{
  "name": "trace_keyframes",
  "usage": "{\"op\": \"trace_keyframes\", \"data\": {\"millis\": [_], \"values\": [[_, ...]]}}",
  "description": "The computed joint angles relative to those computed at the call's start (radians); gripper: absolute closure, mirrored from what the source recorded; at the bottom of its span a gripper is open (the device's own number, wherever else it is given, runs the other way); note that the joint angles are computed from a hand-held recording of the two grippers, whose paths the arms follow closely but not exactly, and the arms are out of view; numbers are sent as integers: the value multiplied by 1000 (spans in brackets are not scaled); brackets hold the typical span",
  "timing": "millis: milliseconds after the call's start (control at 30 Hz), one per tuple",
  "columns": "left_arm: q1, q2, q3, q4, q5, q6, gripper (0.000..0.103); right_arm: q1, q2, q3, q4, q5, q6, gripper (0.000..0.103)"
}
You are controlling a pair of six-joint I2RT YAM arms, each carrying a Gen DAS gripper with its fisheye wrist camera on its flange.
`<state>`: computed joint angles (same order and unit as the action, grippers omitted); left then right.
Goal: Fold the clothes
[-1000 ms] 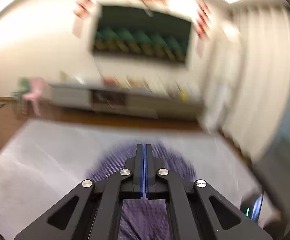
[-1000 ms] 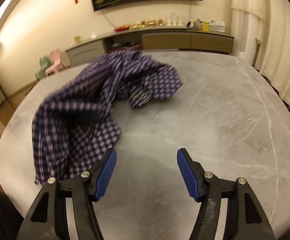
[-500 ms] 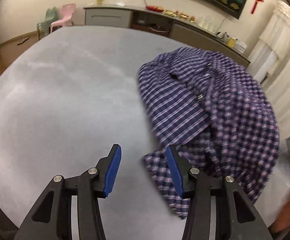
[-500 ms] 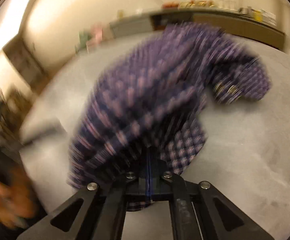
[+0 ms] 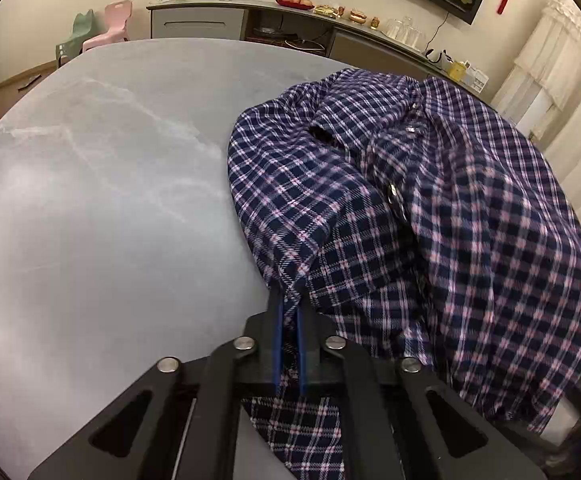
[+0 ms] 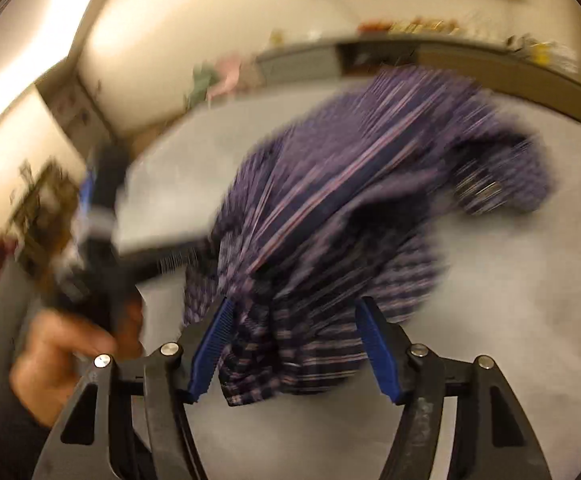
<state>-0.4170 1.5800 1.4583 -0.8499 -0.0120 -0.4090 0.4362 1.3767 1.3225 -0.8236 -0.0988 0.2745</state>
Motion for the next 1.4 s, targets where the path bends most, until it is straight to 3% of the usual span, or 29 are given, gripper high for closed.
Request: {"op": "trace_keyframes", "data": {"millis": [33,133,233,400,433,500,600,667,767,867,933,967,1033,1067,1200,1233,1267,1300,1367,1400], "values": [[17,-3,13,-6,-4,8,102,-16,1,6,-2,5,5,97],[155,-73,27,6,23,-15,102,-171,-119,37,-35,-23,21,97],[302,-122,44,19,46,-31,102,-441,-227,151,-141,-44,-56,97],[341,-91,3,-8,198,-24,97,-702,-181,101,-217,-48,-176,95],[327,-103,-17,-8,203,-16,94,-716,-179,70,-217,-46,-180,93],[304,-129,-27,-27,194,5,76,-741,-212,35,-215,-92,-184,93],[258,-153,-35,5,164,-11,60,-786,-242,-15,-196,-183,-206,85],[237,-157,-29,4,177,-8,59,-844,-273,-19,-244,-262,-255,69],[189,-166,-15,-15,134,2,59,-843,-230,16,-254,-246,-287,69],[124,-235,-45,2,45,58,59,-894,-269,27,-253,-346,-275,69],[55,-282,-68,28,14,106,48,-944,-300,56,-252,-377,-306,66],[3,-283,-79,32,38,136,39,-948,-308,59,-252,-361,-330,53],[-101,-270,-91,40,85,198,37,-936,-316,54,-251,-322,-372,31],[-173,-256,-101,43,78,230,37,-910,-308,43,-251,-300,-384,30],[-396,-170,-127,103,-61,313,37,-815,-271,-4,-244,-220,-403,30],[-434,-149,-139,125,-132,320,38,-806,-262,-14,-240,-208,-403,30],[-450,-118,-137,144,-194,344,45,-797,-253,-23,-237,-196,-403,31],[-457,-93,-131,161,-238,357,73,-812,-244,-21,-246,-216,-409,34],[-430,-53,-95,154,-252,348,100,-861,-223,2,-285,-287,-430,87],[-406,-39,-74,144,-237,336,101,-886,-213,22,-309,-323,-445,95]]}}
